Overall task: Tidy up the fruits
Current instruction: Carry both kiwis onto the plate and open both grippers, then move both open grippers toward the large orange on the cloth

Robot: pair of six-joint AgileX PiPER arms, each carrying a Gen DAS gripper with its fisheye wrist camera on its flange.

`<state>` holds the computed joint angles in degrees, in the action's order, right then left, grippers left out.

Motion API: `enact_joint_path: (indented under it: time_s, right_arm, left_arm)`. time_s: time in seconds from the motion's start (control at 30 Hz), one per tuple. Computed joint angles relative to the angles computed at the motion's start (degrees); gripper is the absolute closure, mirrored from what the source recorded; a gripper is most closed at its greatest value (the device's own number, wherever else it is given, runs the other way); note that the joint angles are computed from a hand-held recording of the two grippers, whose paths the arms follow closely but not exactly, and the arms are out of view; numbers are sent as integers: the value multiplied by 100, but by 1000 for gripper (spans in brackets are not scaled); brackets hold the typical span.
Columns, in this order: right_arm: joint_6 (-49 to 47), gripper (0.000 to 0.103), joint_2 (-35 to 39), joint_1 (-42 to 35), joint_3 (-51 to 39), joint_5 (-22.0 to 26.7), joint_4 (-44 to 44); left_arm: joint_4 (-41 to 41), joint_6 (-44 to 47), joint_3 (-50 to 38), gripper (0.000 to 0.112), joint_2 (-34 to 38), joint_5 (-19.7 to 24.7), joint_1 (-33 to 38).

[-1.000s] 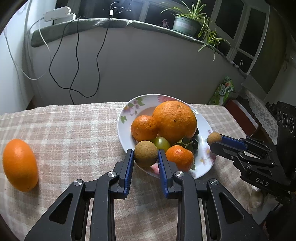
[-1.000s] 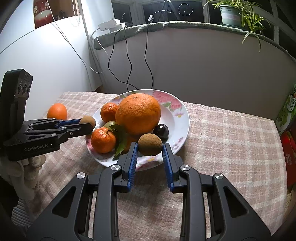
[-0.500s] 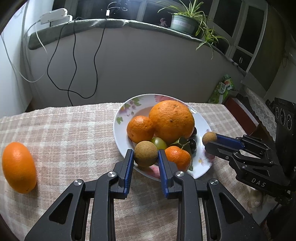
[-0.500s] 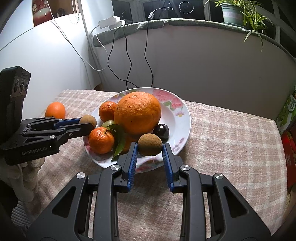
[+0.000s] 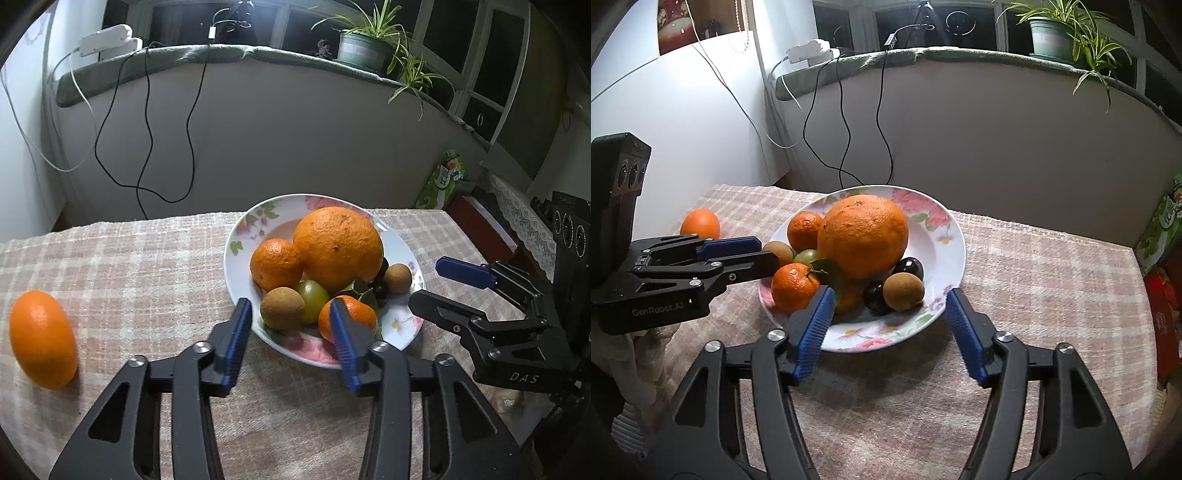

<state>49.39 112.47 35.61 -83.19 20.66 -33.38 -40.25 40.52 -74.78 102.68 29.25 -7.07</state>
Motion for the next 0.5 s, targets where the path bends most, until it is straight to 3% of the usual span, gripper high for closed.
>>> enact_joint_path:
  time_s: [0.13, 0.5]
  right_arm:
    - [236, 22, -69, 15, 99, -58, -200]
    - [603, 10, -176, 148, 123, 123, -546]
  left_arm:
    - [19, 9, 87, 54, -83, -87, -13]
    - [-87, 153, 418, 39, -469, -267, 74]
